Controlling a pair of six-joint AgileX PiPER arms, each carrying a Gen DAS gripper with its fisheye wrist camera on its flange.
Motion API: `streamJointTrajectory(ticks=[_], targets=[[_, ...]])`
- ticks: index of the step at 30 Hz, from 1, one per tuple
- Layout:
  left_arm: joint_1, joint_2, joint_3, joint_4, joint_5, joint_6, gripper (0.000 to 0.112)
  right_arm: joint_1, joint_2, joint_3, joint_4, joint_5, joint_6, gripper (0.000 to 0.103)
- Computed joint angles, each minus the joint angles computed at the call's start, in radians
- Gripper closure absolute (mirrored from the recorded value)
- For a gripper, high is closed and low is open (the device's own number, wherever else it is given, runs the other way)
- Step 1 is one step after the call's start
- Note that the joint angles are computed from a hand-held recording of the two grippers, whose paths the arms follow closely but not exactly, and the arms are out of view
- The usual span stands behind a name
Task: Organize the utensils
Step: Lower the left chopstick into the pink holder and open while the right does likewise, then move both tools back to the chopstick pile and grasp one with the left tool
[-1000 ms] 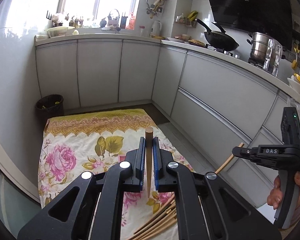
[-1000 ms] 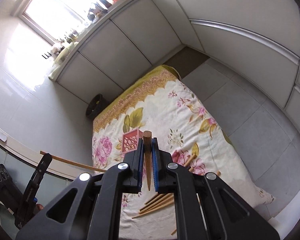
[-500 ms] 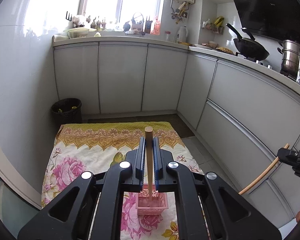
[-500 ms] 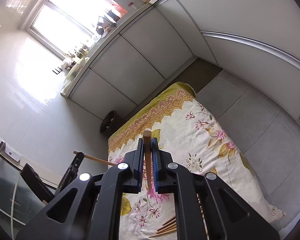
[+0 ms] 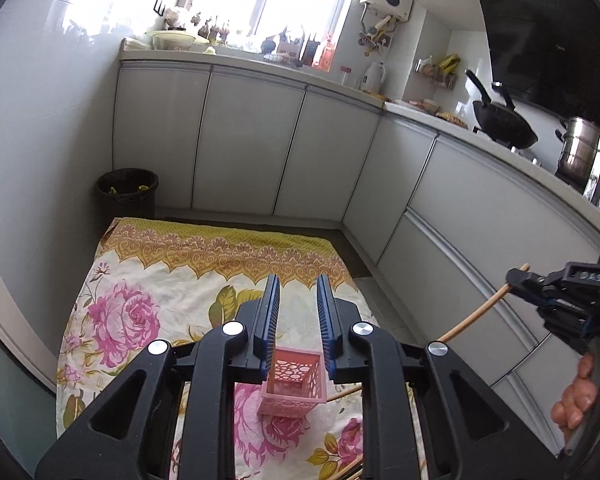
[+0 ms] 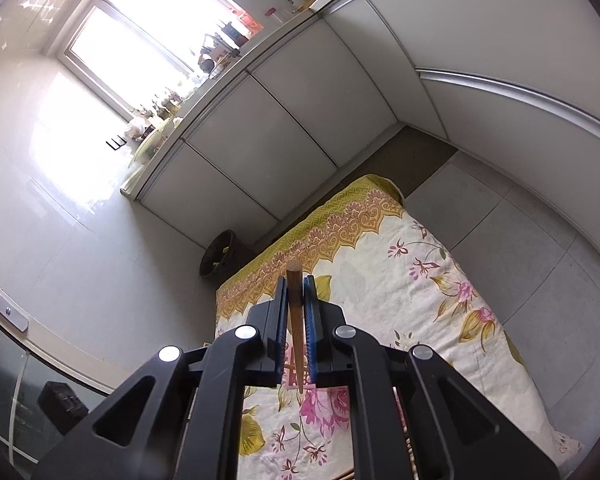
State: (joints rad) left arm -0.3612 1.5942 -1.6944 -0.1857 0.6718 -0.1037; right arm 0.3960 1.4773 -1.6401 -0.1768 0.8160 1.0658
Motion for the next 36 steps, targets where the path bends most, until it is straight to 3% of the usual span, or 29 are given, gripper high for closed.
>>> streamJointTrajectory(ticks=[4, 8, 16, 17, 18, 20, 25, 29, 31, 32, 36], targets=[[0.027, -0.129, 0.144, 0.007, -0.103, -0.051, 0.073, 0.054, 0.087, -0.080, -0.124, 0.019, 0.032, 0.095], [0.051, -0.147, 0.155, 0.002, -0.079, -0.030, 0.073, 0.094, 0.187, -0.149, -0.220, 0.027, 0.044, 0.094], [0.089, -0.148, 0.177, -0.019, -0.072, 0.013, 0.070, 0.070, 0.282, -0.131, -0.143, -0.043, 0.037, 0.088], [0.090, -0.150, 0.180, -0.021, -0.073, 0.016, 0.067, 0.066, 0.275, -0.112, -0.132, -0.064, 0.038, 0.078], [0.091, -0.153, 0.182, -0.019, -0.074, 0.015, 0.065, 0.062, 0.264, -0.094, -0.127, -0.085, 0.044, 0.061], [0.089, -0.159, 0.191, -0.013, -0.082, 0.006, 0.061, 0.070, 0.241, -0.061, -0.158, -0.118, 0.102, 0.046], [0.076, -0.172, 0.200, -0.019, -0.079, 0.026, 0.055, 0.072, 0.135, 0.057, -0.206, -0.193, 0.202, 0.029], [0.049, -0.189, 0.217, -0.008, -0.078, 0.048, 0.047, 0.102, 0.018, 0.183, -0.301, -0.193, 0.326, 0.019], [0.033, -0.199, 0.226, -0.010, -0.073, 0.066, 0.043, 0.120, -0.045, 0.253, -0.308, -0.160, 0.360, 0.016], [0.029, -0.199, 0.225, -0.029, -0.060, 0.096, 0.035, 0.130, -0.073, 0.284, -0.296, -0.131, 0.357, 0.015], [-0.008, -0.191, 0.214, -0.088, 0.020, 0.218, 0.019, 0.203, -0.158, 0.382, -0.282, 0.064, 0.345, 0.013]])
